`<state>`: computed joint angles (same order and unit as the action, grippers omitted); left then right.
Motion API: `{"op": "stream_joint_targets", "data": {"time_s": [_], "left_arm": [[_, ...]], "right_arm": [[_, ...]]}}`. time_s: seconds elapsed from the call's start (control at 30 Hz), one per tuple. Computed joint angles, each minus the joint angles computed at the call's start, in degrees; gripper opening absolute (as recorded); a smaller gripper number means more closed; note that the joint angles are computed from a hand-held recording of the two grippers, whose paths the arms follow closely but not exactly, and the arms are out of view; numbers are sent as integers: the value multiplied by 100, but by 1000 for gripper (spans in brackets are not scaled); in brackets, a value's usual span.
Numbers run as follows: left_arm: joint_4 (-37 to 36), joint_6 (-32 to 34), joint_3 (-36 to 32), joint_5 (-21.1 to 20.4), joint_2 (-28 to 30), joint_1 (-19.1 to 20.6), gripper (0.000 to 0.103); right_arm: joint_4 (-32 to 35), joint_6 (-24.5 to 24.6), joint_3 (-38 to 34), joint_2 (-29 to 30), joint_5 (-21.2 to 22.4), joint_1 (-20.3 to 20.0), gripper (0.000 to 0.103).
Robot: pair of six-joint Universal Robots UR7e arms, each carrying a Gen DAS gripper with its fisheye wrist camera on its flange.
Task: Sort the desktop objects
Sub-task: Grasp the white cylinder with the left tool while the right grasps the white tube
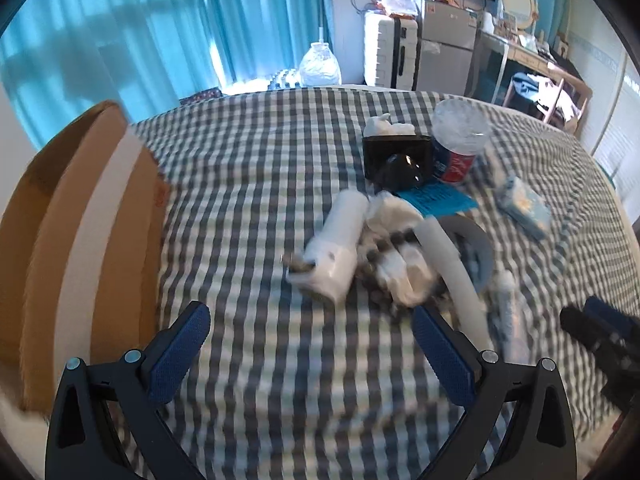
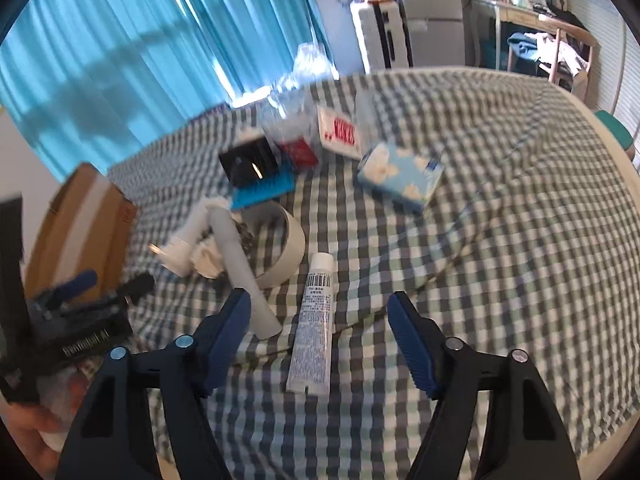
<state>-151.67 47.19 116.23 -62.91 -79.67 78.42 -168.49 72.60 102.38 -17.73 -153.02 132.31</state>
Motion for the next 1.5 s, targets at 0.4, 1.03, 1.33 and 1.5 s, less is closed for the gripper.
{"op": "stream_joint_targets", "data": {"time_s": [0.4,1.03,1.33,1.5], "left_arm": [[179,477,-793,-8,1120,154,103],[1069,476,-1165,92,1107,555,42],[1783,474,-974,-125,100,712,42],[2021,371,-880,-507,-445,386,42]], "right_arm": [[-205,-489,-109,256,532,-791,56],[-576,-377,62,355,129,-679,26],[23,-124,-127,234,-87,-311,26],[147,-307,-399,187,-178,54,26]]}}
